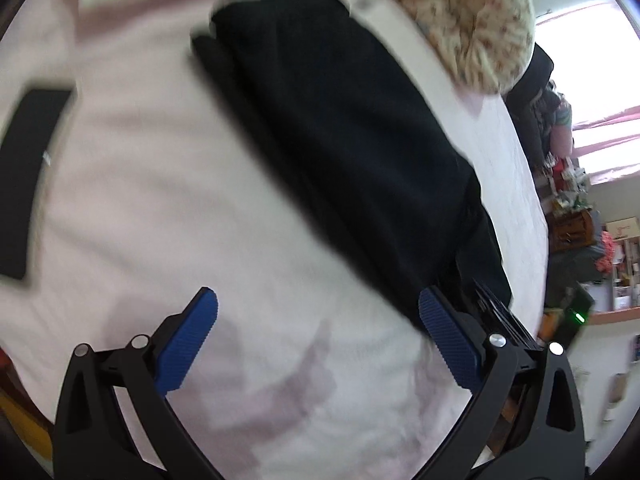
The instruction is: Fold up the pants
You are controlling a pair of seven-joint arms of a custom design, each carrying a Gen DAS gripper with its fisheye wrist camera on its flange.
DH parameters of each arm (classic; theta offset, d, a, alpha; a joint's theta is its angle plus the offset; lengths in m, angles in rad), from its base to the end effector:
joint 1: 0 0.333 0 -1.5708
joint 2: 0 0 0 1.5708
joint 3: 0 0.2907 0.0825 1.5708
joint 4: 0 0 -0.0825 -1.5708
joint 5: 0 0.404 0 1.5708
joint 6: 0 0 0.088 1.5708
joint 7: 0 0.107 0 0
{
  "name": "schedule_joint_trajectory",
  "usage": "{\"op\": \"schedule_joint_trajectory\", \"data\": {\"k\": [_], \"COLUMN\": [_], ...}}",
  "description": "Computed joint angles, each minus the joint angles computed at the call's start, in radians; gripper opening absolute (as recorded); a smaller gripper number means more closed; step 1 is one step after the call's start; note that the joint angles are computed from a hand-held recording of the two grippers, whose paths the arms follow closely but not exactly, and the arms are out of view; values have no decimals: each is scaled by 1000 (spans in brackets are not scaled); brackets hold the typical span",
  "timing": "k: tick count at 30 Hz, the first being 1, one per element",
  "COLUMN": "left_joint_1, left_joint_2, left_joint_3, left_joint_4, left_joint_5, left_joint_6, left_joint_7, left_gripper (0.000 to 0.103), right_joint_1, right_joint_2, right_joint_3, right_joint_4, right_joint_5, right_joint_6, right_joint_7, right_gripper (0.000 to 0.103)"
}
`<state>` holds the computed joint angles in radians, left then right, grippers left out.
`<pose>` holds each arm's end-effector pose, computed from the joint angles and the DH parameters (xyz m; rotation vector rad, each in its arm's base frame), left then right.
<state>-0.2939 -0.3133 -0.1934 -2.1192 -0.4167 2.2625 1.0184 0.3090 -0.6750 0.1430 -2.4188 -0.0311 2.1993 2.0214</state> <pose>0.4585 -0.2649 0.5621 2.2617 -1.7493 0.7581 0.3774 0.1903 0.5629 -1.9376 1.9312 -0.3670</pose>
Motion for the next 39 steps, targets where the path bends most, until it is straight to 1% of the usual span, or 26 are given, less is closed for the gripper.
{"op": "schedule_joint_trajectory", "data": {"k": [2,4,6,8,11,13,14,17,18,23,26,31,35,37,38,39], "left_joint_1": [14,18,22,31,49,61,68,89,96,118,129,141,146,147,148,147], "left_joint_2": [19,40,74,108,157,175,186,199,201,207,227,277,338,350,349,339], "left_joint_3": [-2,9,24,37,56,55,60,59,63,65,63,43,24,14,10,7], "left_joint_4": [20,38,68,96,124,124,120,104,91,66,88,162,246,258,254,240], "left_joint_5": [43,35,5,-44,-162,-232,-282,-369,-418,-550,-548,-488,-376,-356,-356,-355], "left_joint_6": [25,41,30,15,3,7,14,28,42,74,57,55,13,28,43,67], "left_joint_7": [11,40,67,89,122,131,142,140,141,156,177,195,163,145,134,123], "left_gripper": [101,101,101,101,101,100,100,98,97,97,97,97,97,96,94,85], "right_joint_1": [2,5,5,7,10,13,16,25,28,46,59,64,68,71,72,74], "right_joint_2": [-3,4,11,3,-5,-12,-12,-12,-12,-4,7,34,50,51,49,47], "right_joint_3": [-7,-9,-8,0,5,7,8,4,2,0,-1,13,16,15,15,14], "right_joint_4": [19,39,57,49,50,47,49,52,52,53,57,82,97,99,96,94], "right_joint_5": [17,30,42,50,58,58,58,73,78,100,114,105,98,99,99,100], "right_joint_6": [-8,-23,-36,-42,-54,-55,-56,-61,-61,-60,-51,-51,-71,-81,-84,-86], "right_joint_7": [9,14,28,52,81,90,91,99,101,96,85,79,80,78,76,75], "right_gripper": [51,51,51,52,58,59,59,59,60,60,60,61,62,64,64,64]}}
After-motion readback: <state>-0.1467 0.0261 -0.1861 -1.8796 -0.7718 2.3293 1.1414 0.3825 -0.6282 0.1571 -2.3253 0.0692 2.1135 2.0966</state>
